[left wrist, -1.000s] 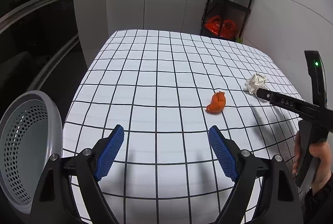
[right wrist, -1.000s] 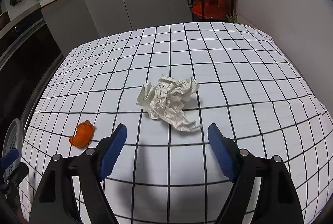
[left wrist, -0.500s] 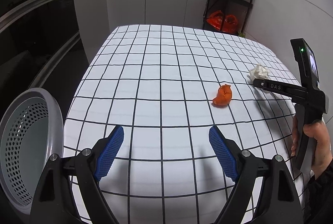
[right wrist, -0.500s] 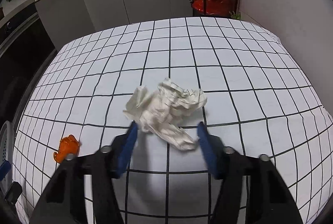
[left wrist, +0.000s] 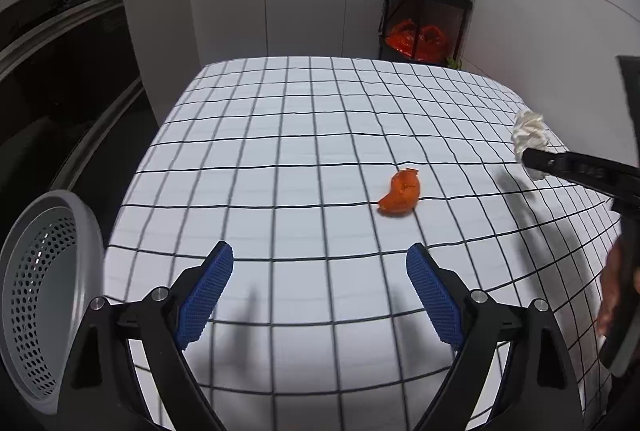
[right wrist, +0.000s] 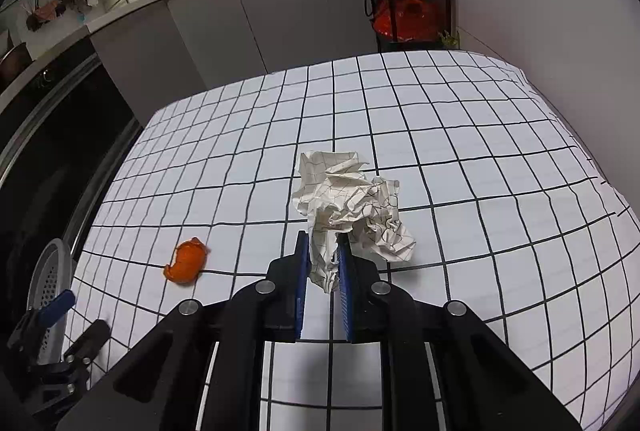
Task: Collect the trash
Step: 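Grasp the crumpled white paper with the right tool while the left tool grasps the orange peel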
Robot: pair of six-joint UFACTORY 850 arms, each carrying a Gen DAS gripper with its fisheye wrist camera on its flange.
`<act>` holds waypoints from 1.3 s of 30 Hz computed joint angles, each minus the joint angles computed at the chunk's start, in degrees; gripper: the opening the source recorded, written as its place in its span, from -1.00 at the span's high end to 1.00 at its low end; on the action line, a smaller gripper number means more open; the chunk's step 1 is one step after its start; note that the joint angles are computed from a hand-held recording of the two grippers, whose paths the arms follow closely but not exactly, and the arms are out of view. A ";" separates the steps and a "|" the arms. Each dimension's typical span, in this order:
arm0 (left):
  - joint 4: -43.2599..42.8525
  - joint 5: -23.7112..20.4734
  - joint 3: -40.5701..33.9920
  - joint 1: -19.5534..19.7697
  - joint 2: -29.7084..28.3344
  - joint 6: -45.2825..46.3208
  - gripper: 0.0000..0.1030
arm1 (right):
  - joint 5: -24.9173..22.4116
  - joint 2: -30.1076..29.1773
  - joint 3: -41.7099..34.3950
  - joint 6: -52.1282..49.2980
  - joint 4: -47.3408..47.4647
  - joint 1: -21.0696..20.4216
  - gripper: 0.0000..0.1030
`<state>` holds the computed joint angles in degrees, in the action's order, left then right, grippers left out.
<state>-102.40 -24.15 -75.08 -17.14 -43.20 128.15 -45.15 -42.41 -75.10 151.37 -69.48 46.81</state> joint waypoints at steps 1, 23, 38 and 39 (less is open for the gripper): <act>1.71 0.33 -0.73 -0.46 -0.45 -2.04 -0.68 | -0.42 0.62 0.55 0.53 -0.50 0.35 0.73; 23.25 10.21 -11.80 -9.02 -8.33 -30.10 -0.21 | 0.24 5.97 7.56 10.16 -7.65 1.11 0.73; 6.60 6.81 -3.16 -4.75 -1.54 -9.85 0.65 | -0.69 3.44 2.84 5.09 -5.37 1.94 0.73; 4.06 6.69 -2.18 -4.00 -0.64 -6.98 0.65 | -0.76 3.00 2.05 4.38 -5.21 2.09 0.73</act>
